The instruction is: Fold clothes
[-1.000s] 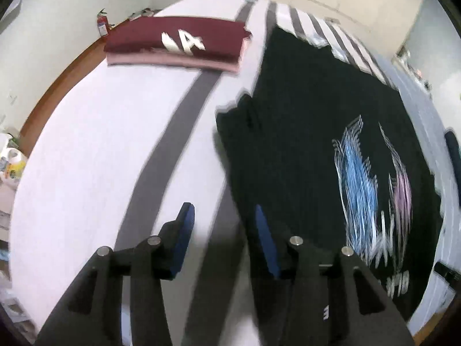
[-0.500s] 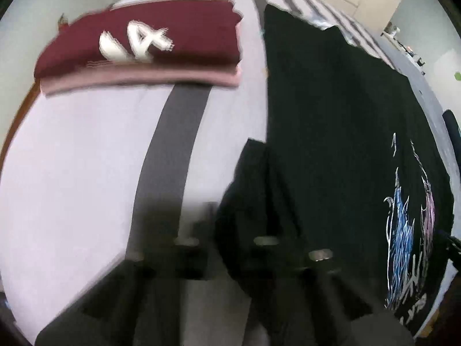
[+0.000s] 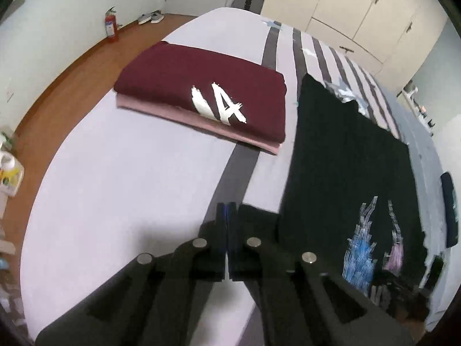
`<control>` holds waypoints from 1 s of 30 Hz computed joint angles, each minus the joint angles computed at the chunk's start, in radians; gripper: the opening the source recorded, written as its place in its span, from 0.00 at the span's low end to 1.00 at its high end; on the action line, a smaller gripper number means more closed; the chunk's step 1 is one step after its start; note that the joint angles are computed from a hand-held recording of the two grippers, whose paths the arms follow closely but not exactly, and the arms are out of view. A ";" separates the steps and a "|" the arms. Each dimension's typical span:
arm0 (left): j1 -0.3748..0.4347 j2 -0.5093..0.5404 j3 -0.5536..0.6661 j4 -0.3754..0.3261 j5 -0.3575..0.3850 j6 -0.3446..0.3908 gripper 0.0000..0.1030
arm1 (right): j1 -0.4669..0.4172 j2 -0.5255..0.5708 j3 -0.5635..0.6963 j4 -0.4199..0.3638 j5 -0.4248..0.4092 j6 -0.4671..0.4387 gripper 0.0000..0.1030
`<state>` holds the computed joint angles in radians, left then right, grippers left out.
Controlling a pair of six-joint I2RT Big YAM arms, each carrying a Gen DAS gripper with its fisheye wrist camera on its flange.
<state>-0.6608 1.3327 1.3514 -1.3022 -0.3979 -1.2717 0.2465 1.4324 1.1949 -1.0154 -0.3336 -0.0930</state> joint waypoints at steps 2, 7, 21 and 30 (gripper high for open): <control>0.025 0.015 -0.048 0.017 0.068 0.018 0.00 | 0.000 -0.006 0.003 -0.002 0.002 0.001 0.20; -0.029 0.015 -0.146 0.066 0.166 -0.018 0.00 | -0.021 -0.027 0.003 -0.006 -0.032 -0.008 0.20; -0.178 0.112 -0.002 0.303 0.081 0.015 0.00 | -0.050 -0.030 -0.005 -0.008 -0.073 0.010 0.20; -0.207 0.530 0.539 0.307 0.230 0.273 0.04 | -0.153 -0.019 0.032 -0.035 -0.061 0.022 0.20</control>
<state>-0.8677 1.8628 1.8905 -0.9948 -0.1676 -0.9986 0.0937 1.4137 1.2265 -1.0505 -0.3947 -0.0706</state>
